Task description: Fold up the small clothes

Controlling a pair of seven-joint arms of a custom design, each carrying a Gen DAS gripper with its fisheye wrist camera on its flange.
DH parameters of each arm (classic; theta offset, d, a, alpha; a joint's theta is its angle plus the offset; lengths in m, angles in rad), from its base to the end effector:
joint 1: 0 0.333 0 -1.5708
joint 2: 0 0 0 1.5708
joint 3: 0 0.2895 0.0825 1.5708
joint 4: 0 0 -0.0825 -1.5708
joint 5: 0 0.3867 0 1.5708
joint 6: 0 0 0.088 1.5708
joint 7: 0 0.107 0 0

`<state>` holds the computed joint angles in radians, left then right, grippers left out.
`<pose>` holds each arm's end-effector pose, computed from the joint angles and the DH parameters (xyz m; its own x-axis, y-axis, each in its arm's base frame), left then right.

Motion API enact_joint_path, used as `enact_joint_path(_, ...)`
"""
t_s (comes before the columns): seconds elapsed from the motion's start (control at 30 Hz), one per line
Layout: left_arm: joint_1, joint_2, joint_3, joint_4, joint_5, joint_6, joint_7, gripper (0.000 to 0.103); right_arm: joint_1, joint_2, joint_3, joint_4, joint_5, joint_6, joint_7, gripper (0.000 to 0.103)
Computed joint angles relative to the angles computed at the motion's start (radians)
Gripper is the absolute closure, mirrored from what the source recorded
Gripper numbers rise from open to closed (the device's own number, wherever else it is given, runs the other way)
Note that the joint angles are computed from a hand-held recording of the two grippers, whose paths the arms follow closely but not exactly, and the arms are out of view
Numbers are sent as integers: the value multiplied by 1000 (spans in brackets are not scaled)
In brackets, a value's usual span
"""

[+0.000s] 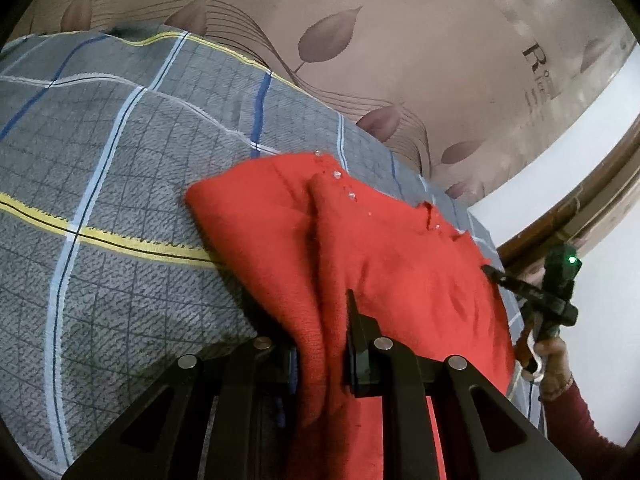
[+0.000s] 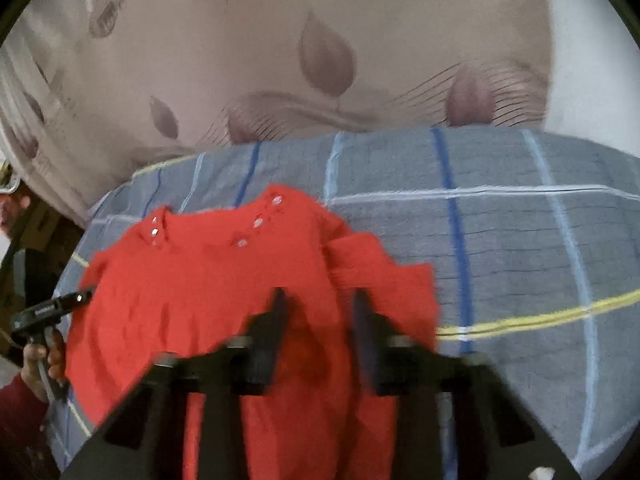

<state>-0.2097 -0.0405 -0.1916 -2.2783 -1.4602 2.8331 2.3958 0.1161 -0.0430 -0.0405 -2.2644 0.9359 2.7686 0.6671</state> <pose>0.5079 -0.1603 0.3761 -0.1235 -0.7896 0.6010 -0.8235 -0.2564 -0.5060 0.5489 0.0068 0.3976 0.2606 -0.9386 -0.2262 -0.7672 -0.0591 -0.6387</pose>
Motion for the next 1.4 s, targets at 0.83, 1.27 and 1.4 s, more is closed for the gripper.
enact_joint_path(0.83,2,6,-4,2,-68,3,55,85,-6,-130,-41,-85,502,42,-365,93)
enact_joint_path(1.27,-14,2,-16,3,162,59,-147,88,24,-35,-12,-61,204,76,-145,100)
enact_joint_path(1.4,-19,-17,-11,7,282,42,-282,89,31,-128,-44,-120,406,46,-327,90)
